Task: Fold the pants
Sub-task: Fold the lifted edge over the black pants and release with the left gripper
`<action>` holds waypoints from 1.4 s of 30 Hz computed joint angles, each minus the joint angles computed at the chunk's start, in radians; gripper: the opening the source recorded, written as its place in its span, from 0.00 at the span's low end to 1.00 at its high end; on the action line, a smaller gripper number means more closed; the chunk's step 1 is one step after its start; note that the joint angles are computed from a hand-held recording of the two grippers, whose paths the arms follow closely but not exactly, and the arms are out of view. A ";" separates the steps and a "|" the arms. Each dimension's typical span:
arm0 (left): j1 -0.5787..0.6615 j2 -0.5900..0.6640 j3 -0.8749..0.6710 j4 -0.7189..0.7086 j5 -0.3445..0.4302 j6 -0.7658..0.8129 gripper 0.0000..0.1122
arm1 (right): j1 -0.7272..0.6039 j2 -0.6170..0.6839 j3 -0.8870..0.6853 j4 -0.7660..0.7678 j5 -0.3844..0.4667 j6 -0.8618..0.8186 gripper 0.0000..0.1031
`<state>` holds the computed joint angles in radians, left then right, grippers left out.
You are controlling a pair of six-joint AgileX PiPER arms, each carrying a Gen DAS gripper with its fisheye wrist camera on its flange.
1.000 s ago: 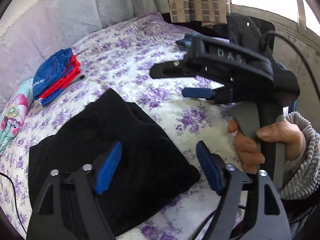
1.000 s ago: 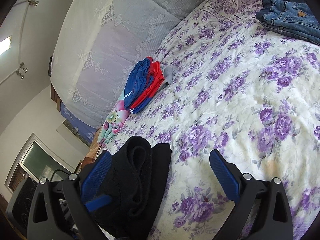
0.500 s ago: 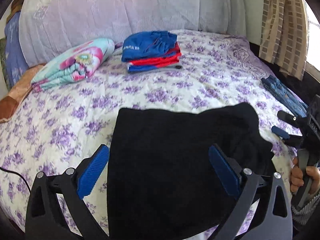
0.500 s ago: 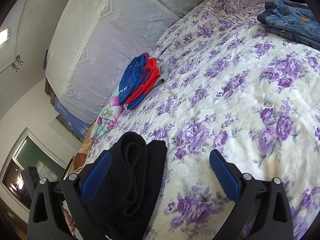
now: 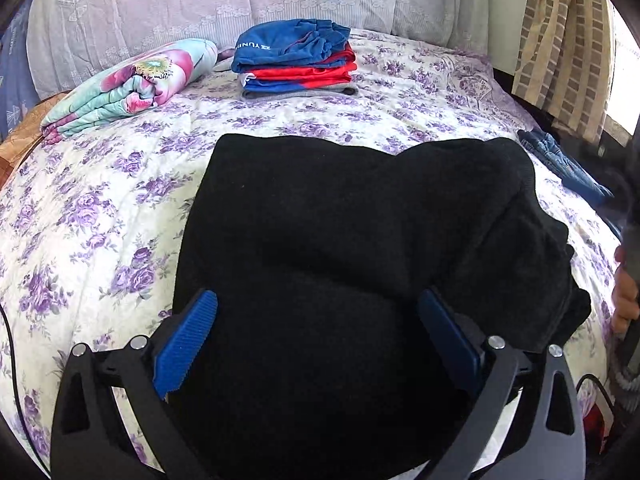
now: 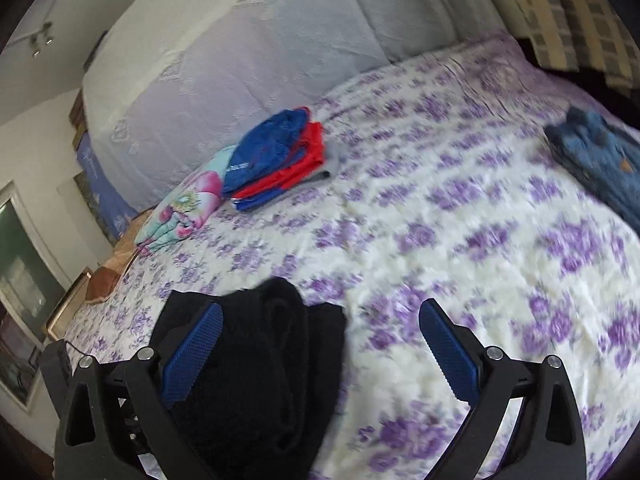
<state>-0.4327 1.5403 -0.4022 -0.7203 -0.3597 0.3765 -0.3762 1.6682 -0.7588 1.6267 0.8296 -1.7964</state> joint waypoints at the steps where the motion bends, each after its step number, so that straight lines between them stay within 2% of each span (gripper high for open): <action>1: -0.001 0.000 0.002 0.002 -0.002 -0.002 0.88 | 0.032 -0.026 -0.004 -0.009 0.008 0.006 0.96; 4: 0.013 -0.004 0.006 0.053 0.006 -0.046 0.88 | 0.152 -0.042 -0.058 -0.070 0.019 0.079 0.96; 9: 0.036 -0.009 0.016 0.153 0.009 -0.130 0.88 | 0.329 0.023 -0.155 -0.154 -0.012 0.210 0.96; 12: 0.050 -0.017 0.026 0.217 0.012 -0.185 0.88 | 0.376 0.059 -0.175 -0.208 -0.069 0.264 0.96; 14: 0.066 -0.021 0.029 0.279 0.018 -0.235 0.88 | 0.367 0.090 -0.180 -0.239 -0.110 0.293 0.96; 17: 0.075 -0.026 0.034 0.348 0.018 -0.293 0.88 | 0.296 0.159 -0.210 -0.305 -0.028 0.306 0.94; 18: 0.074 -0.026 0.035 0.353 0.019 -0.297 0.88 | 0.281 0.163 -0.203 -0.302 -0.017 0.282 0.90; 24: 0.101 -0.028 0.035 0.444 0.030 -0.373 0.88 | 0.224 0.060 -0.095 -0.221 -0.150 0.221 0.90; 26: 0.113 -0.027 0.033 0.484 0.034 -0.409 0.88 | 0.173 0.015 -0.056 -0.216 -0.134 0.184 0.90; 27: 0.113 -0.026 0.032 0.481 0.035 -0.405 0.88 | 0.162 -0.018 -0.023 -0.209 -0.155 0.152 0.90; 28: 0.110 -0.027 0.033 0.467 0.035 -0.393 0.88 | 0.168 -0.059 0.018 -0.190 -0.212 0.104 0.91; 30: 0.103 -0.027 0.031 0.439 0.037 -0.371 0.88 | 0.216 -0.097 0.070 -0.141 -0.364 0.006 0.91; 32: 0.099 -0.026 0.029 0.421 0.037 -0.354 0.88 | 0.255 -0.080 0.097 -0.033 -0.483 -0.137 0.92; 33: 0.093 -0.025 0.029 0.400 0.037 -0.334 0.88 | 0.246 -0.067 0.102 -0.009 -0.495 -0.171 0.93; 35: 0.087 -0.025 0.028 0.368 0.035 -0.300 0.88 | 0.187 -0.056 0.106 -0.048 -0.456 -0.139 0.93; 39: 0.091 -0.026 0.029 0.381 0.035 -0.310 0.88 | 0.106 -0.092 0.151 -0.065 -0.461 -0.157 0.94; 42: 0.099 -0.027 0.028 0.397 0.041 -0.327 0.88 | 0.028 -0.181 0.205 -0.060 -0.344 -0.177 0.94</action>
<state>-0.3341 1.5136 -0.3738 -0.3233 -0.3189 0.0490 -0.3482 1.4872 -0.5538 1.5669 0.4861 -1.9731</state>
